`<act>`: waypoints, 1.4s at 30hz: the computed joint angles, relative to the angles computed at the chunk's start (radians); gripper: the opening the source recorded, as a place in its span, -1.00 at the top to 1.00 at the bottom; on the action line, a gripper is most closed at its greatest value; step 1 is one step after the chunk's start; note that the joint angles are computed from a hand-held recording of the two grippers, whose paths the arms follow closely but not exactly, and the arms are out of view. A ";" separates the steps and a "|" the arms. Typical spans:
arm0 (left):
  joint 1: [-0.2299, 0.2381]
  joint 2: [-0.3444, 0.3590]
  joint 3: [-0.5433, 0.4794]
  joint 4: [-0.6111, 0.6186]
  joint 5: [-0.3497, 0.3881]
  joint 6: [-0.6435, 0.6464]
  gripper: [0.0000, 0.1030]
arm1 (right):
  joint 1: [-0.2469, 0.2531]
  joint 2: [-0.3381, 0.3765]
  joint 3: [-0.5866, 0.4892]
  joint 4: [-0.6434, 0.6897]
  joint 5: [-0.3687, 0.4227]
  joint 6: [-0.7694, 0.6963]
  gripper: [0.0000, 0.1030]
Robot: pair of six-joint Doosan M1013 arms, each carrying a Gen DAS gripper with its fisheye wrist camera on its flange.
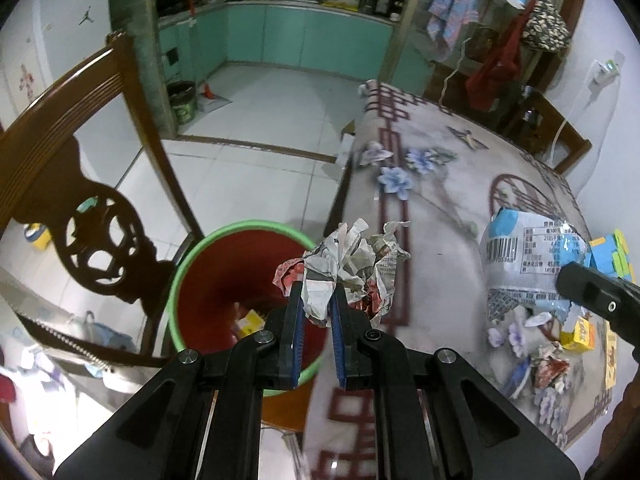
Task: Collect trash
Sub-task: 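Carry crumpled paper and carton to the red bin and release both, then grasp crumpled red-white paper with left tool while right tool grasps yellow tea carton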
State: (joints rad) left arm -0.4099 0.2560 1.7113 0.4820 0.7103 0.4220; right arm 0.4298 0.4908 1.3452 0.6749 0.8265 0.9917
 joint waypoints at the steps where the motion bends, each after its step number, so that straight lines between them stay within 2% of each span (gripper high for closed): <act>1: 0.004 -0.001 0.003 -0.002 0.001 0.000 0.77 | 0.006 0.006 -0.006 -0.002 0.006 0.000 0.85; 14: 0.063 0.009 0.038 -0.043 0.028 0.005 0.77 | 0.056 0.099 -0.092 0.005 0.094 0.005 0.85; 19: 0.088 0.027 0.036 -0.046 0.056 0.001 0.74 | 0.074 0.137 -0.128 -0.022 0.084 0.000 0.85; 21: 0.093 0.027 0.038 -0.038 0.057 -0.012 0.52 | 0.081 0.149 -0.142 -0.039 0.070 0.012 0.80; 23: 0.095 0.019 0.047 -0.016 0.037 -0.042 0.08 | 0.084 0.152 -0.145 -0.049 0.052 0.023 0.67; 24: 0.094 0.018 0.046 -0.003 0.040 -0.055 -0.05 | 0.082 0.152 -0.145 -0.045 0.048 0.021 0.54; 25: 0.092 0.016 0.047 0.014 0.040 -0.071 -0.15 | 0.082 0.154 -0.147 -0.043 0.046 0.021 0.45; 26: 0.091 0.014 0.048 0.024 0.037 -0.078 -0.15 | 0.081 0.154 -0.148 -0.041 0.047 0.021 0.34; 34: 0.073 0.007 0.041 0.018 0.005 -0.061 -0.15 | 0.050 0.110 -0.094 -0.016 0.028 0.010 0.31; 39: 0.032 0.018 0.007 0.008 0.005 0.016 -0.17 | 0.009 0.045 -0.007 -0.050 -0.027 -0.017 0.31; 42: 0.001 0.036 -0.024 -0.027 -0.010 0.075 -0.18 | -0.029 0.011 0.039 -0.130 -0.052 -0.001 0.30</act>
